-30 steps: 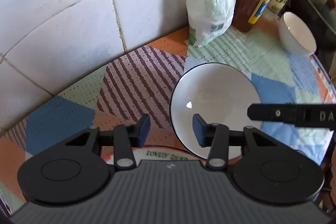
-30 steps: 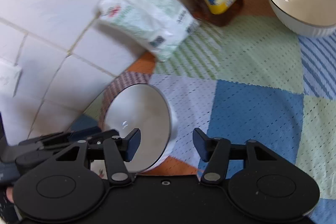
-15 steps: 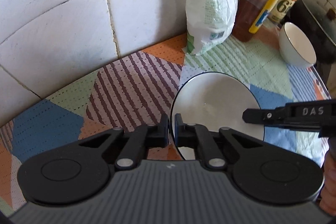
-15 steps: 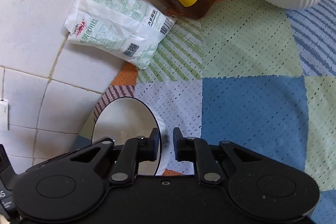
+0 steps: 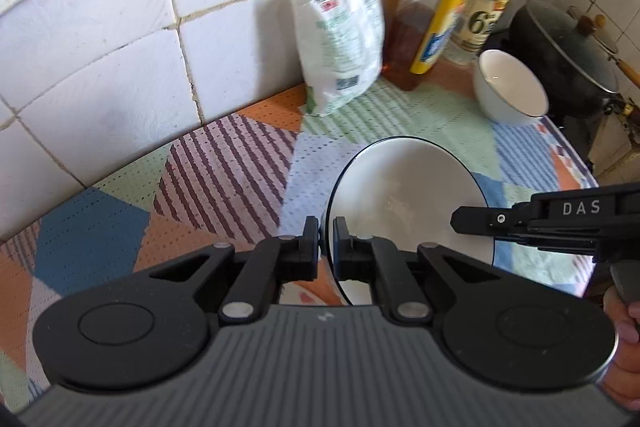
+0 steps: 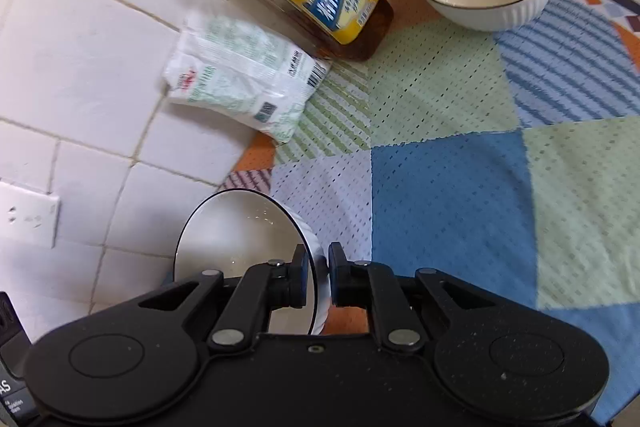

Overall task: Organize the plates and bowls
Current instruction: 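Lower the second bowl into the first bowl with both tools and open them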

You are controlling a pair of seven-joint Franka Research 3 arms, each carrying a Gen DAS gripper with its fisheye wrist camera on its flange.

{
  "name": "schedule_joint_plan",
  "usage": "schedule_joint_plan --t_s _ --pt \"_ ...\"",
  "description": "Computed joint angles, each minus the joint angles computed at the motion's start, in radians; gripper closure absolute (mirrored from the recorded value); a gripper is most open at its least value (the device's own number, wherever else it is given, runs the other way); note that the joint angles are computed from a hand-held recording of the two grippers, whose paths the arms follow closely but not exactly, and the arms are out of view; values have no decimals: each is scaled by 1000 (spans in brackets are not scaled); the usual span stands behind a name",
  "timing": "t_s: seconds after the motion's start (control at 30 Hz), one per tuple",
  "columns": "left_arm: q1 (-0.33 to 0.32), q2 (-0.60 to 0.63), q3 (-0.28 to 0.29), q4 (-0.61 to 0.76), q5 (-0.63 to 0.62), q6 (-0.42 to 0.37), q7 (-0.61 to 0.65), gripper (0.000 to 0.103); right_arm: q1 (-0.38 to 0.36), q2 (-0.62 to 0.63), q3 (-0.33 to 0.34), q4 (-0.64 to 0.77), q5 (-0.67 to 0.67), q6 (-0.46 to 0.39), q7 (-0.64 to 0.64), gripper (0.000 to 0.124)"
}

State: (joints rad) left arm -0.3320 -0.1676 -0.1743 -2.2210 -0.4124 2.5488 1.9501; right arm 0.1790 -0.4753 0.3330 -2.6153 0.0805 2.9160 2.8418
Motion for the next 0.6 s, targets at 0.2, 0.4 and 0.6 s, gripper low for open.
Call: schedule_joint_plan --t_s 0.2,0.4,0.6 --pt "-30 -119 25 -61 -66 -47 25 97 54 -153 -18 -58 29 -62 -38 109" --pt "-74 -242 38 -140 -59 -44 -10 97 77 -297 24 -142 69 -62 -8 109" --pt "-132 -334 31 -235 -2 4 -108 96 86 -405 58 -209 77 -84 25 109"
